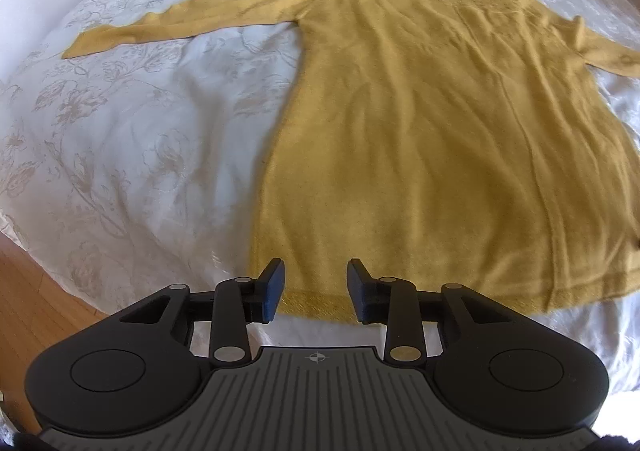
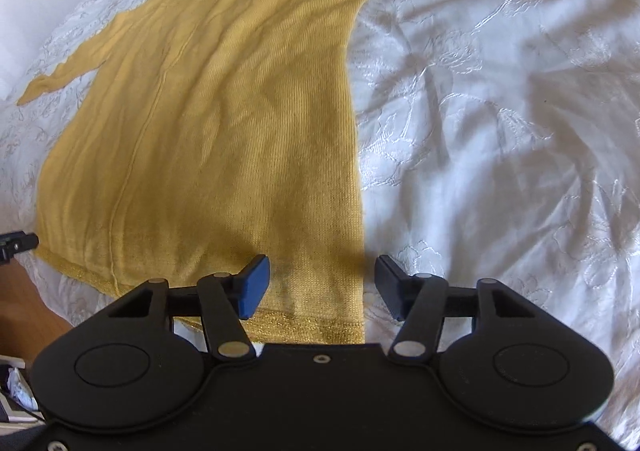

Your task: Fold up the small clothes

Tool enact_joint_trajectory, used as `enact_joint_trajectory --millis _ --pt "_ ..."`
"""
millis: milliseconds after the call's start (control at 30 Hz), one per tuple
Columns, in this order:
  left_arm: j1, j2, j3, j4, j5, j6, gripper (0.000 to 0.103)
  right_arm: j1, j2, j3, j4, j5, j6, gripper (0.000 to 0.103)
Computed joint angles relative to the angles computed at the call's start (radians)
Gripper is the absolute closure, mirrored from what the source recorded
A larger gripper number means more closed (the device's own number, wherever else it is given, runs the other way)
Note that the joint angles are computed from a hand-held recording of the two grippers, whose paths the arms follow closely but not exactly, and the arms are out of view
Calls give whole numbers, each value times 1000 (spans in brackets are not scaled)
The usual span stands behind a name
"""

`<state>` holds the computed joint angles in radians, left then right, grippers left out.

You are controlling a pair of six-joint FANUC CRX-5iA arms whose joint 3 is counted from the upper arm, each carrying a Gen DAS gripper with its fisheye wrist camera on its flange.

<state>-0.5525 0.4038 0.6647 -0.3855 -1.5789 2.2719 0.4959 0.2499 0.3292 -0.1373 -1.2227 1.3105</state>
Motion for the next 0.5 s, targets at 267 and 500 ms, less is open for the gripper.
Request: enact_joint_trajectory --millis 267,500 --pt "34 0 -42 -22 16 -22 63 -15 24 32 -61 -39 -24 34" --pt "94 -31 -147 76 133 -33 63 -41 18 40 -114 -39 -62 35"
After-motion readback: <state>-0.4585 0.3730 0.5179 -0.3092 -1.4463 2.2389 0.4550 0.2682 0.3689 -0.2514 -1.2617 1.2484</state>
